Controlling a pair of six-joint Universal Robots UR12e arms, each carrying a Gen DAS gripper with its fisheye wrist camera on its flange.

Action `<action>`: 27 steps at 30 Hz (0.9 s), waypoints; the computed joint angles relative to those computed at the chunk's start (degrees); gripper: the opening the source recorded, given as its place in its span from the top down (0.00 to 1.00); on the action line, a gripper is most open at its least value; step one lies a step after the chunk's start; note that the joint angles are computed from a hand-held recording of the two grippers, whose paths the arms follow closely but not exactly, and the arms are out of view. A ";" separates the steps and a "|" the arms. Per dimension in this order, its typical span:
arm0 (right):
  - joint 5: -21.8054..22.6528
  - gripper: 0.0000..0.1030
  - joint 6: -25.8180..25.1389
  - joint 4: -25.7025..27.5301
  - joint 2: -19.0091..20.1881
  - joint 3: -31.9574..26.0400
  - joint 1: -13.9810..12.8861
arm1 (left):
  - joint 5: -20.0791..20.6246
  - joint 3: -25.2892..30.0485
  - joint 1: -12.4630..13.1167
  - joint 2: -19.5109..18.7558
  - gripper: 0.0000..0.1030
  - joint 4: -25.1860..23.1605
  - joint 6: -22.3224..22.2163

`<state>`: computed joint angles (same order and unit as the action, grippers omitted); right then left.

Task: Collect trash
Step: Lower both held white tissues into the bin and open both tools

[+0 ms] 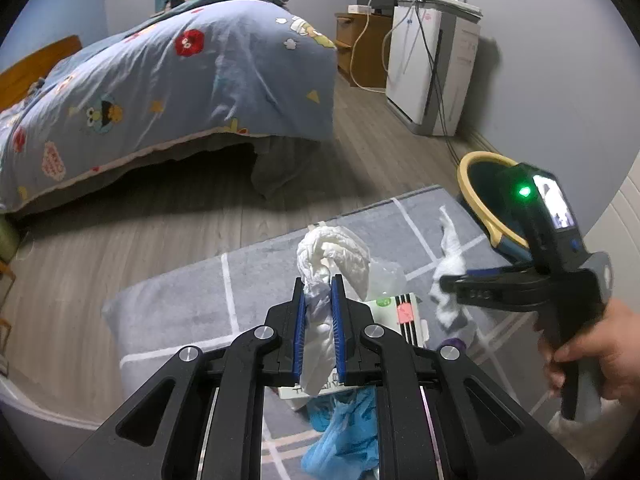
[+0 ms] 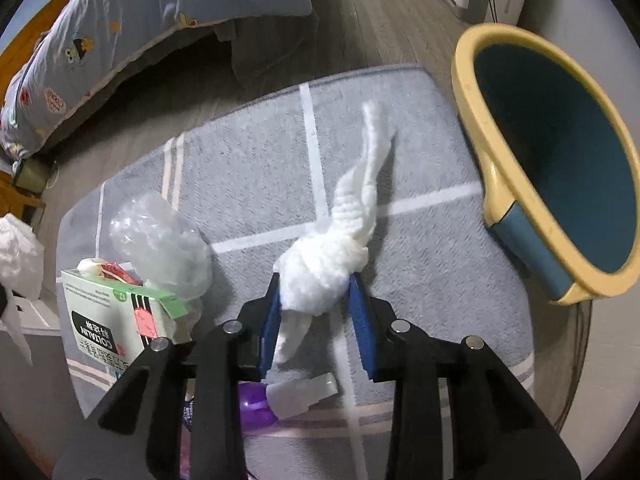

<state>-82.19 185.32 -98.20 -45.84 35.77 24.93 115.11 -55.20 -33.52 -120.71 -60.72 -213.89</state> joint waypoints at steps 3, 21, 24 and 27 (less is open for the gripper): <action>0.50 0.69 -0.06 -1.27 -0.68 -0.46 -0.31 | -0.16 -0.02 0.10 0.03 0.87 0.93 -0.25; 2.43 0.69 -7.40 -8.64 -4.12 -2.13 -6.04 | 2.39 7.53 -1.12 -4.07 0.87 0.35 2.50; -0.42 0.69 -8.53 -9.35 -3.69 -2.59 -6.57 | 4.27 11.02 -1.96 -6.09 0.87 -1.02 5.51; -0.92 0.69 -10.44 -7.57 -2.07 -4.98 -7.17 | 3.71 15.02 -2.63 -8.45 0.87 -0.55 7.85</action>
